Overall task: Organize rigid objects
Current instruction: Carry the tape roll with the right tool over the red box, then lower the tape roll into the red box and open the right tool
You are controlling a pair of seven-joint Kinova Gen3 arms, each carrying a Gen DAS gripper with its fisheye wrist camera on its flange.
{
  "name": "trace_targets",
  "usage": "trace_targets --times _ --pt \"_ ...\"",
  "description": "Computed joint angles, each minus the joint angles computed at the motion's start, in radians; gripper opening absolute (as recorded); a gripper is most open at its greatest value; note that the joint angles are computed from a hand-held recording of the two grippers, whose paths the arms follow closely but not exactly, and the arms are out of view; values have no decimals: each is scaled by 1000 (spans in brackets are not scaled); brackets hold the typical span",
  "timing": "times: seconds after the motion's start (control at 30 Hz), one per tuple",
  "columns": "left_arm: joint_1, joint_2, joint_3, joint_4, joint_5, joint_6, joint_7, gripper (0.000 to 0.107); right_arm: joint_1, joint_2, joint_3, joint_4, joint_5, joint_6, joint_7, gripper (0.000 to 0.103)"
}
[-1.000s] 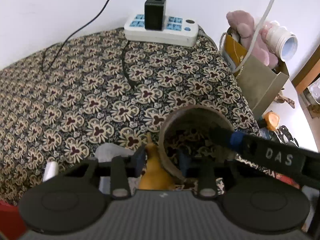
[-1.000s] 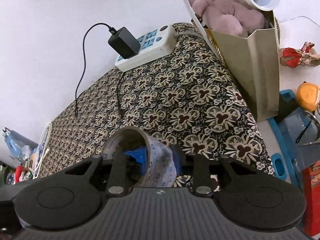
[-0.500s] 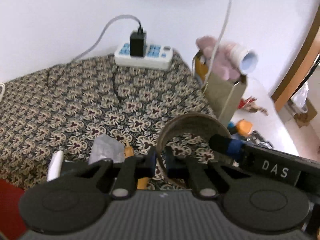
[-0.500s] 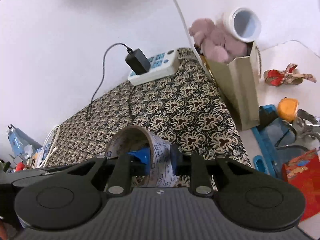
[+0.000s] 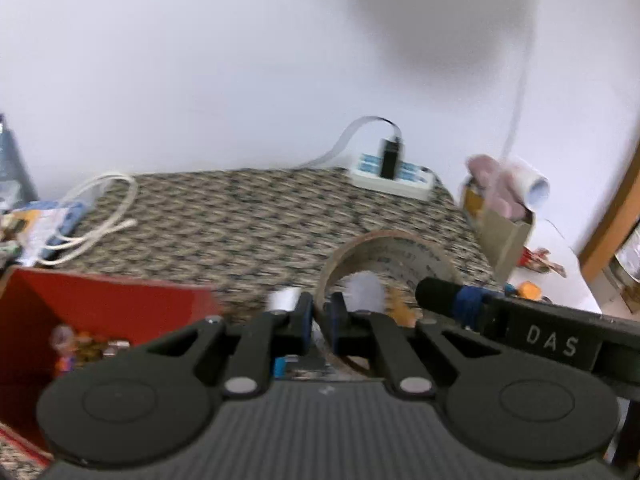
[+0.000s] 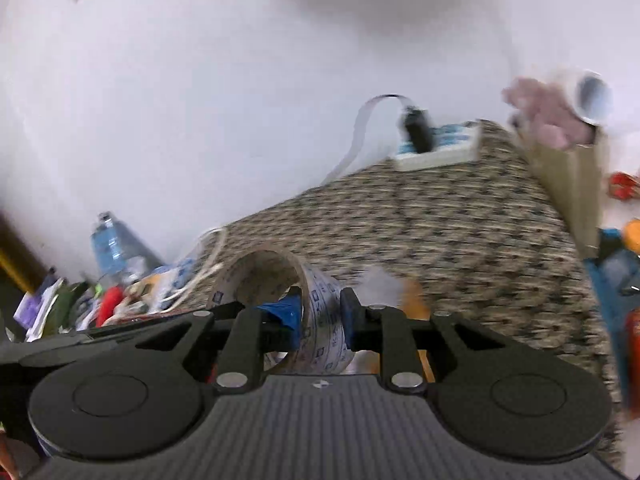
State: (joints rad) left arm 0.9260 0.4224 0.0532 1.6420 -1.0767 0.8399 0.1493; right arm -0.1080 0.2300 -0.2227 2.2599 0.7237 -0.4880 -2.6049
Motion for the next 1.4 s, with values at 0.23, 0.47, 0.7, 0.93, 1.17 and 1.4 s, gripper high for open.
trace_targets --times 0.23,0.47,0.7,0.93,1.17,1.4 --pt "-259 -196 223 278 -124 22 105 3 -217 14 -45 -106 -284 124 224 3" --pt "-583 -277 286 433 21 -259 -110 3 -487 121 66 -335 -532 408 430 2" --pt "-907 -190 399 468 193 -498 -395 4 -670 268 237 -576 -646 693 525 2" --pt "-1182 -96 598 423 460 -500 -680 8 -820 333 336 -744 -454 944 385 0" --pt "-1003 -145 361 424 662 -507 -841 12 -747 320 236 -735 -378 925 339 0" --pt "-698 -211 51 441 427 -451 -652 15 -582 289 26 -737 -471 990 557 0"
